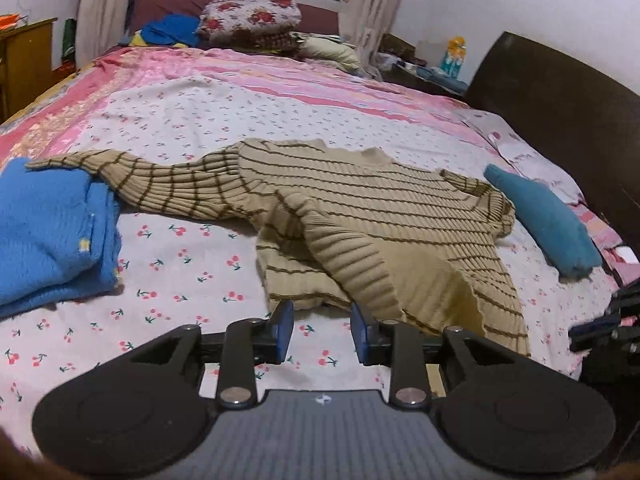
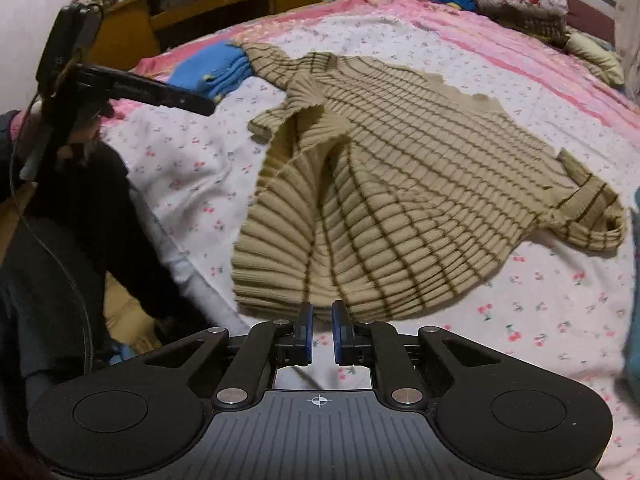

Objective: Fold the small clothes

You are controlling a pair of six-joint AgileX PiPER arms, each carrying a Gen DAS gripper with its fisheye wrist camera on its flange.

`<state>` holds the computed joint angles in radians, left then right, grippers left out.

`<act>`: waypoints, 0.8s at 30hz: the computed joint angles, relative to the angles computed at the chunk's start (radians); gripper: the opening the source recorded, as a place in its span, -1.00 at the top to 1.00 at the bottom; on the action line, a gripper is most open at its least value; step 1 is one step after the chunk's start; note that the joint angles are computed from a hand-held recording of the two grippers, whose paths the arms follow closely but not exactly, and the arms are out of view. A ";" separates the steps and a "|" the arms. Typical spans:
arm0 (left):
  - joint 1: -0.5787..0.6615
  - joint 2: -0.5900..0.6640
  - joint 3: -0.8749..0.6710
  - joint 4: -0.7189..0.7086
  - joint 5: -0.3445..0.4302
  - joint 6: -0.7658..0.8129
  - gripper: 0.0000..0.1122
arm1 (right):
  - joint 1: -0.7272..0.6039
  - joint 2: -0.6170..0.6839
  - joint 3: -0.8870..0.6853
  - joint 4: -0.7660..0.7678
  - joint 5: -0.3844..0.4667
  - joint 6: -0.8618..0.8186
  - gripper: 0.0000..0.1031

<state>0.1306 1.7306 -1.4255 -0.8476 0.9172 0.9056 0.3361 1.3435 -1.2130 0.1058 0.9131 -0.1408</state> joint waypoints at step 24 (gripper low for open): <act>0.123 0.030 -0.040 -0.064 -0.023 0.018 0.25 | 0.053 0.754 -0.722 0.318 -0.078 -0.025 0.95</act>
<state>0.2531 1.7607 -1.4652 -0.9115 0.8947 0.9235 0.3890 2.0979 -1.9345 0.4239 0.8350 -0.1660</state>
